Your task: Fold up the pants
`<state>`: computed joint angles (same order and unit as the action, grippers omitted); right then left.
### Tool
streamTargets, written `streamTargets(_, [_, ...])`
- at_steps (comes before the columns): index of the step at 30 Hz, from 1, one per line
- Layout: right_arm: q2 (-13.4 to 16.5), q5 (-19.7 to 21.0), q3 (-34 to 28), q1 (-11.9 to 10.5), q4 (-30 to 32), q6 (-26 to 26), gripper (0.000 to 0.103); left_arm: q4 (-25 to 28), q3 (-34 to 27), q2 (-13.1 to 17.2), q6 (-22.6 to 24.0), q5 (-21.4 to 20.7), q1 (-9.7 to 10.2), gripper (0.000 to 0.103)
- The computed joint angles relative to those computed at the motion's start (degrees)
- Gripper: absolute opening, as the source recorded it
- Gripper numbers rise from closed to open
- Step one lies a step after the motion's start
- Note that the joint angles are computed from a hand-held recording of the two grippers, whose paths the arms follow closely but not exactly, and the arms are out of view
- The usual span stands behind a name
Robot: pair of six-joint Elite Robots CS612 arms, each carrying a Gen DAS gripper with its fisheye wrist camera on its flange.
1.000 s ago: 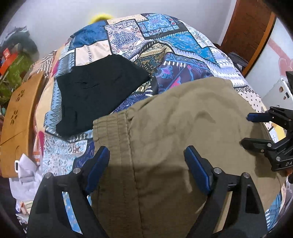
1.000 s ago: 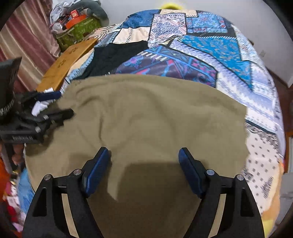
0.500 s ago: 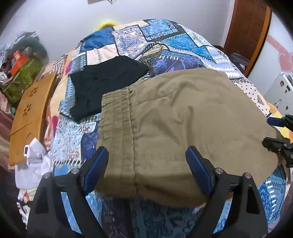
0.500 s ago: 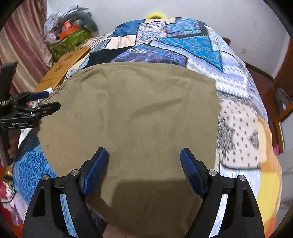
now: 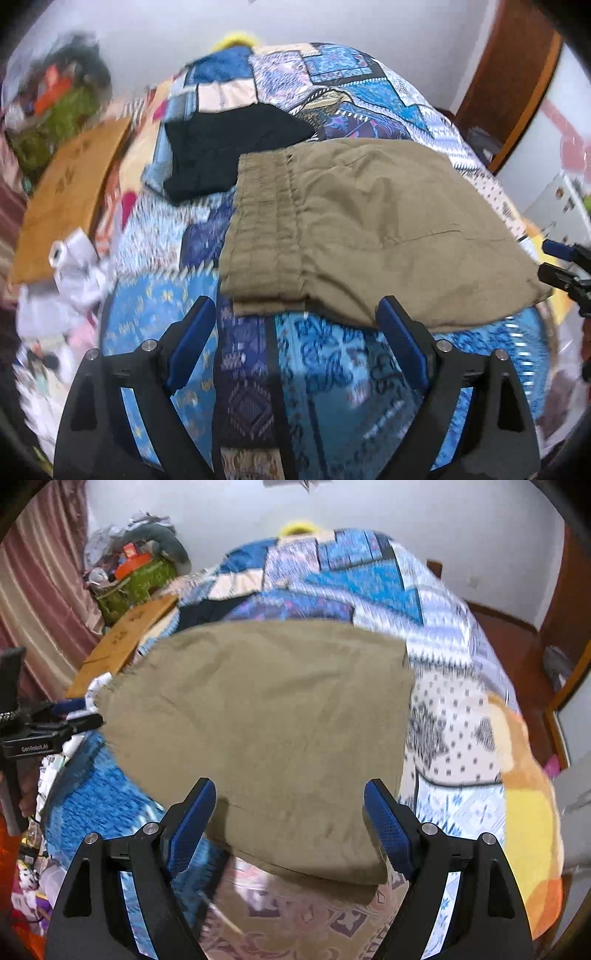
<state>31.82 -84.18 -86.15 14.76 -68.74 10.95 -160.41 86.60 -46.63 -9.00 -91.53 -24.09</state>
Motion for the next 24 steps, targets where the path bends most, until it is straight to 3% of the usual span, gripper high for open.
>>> streamTargets(4, [-0.2,-1.7,1.3,1.2,-6.3,-0.9,0.080,1.7,0.1,-0.2,-5.1,-7.0,1.59,0.090])
streamTargets(7, [-0.3,-1.8,3.0,1.9,-8.3,-1.1,0.080,2.0,0.1,0.0,-6.3,-11.0,1.99,0.090])
streamTargets(13, [-0.2,-1.6,5.1,2.7,-5.8,-1.1,0.080,3.6,-1.8,1.8,-9.2,-20.8,3.10,0.092])
streamTargets(17, [0.6,0.0,4.0,2.3,-6.4,-1.2,0.081,1.7,-4.1,4.1,-14.7,-28.5,4.54,0.097])
streamTargets(20, [0.6,0.3,3.9,2.3,-6.2,-1.5,0.082,0.5,-6.2,5.9,-18.5,-31.7,5.24,0.097])
streamTargets(24, [0.9,0.9,3.7,2.3,-6.6,-1.3,0.084,-0.3,-8.4,7.6,-21.2,-32.5,5.53,0.097])
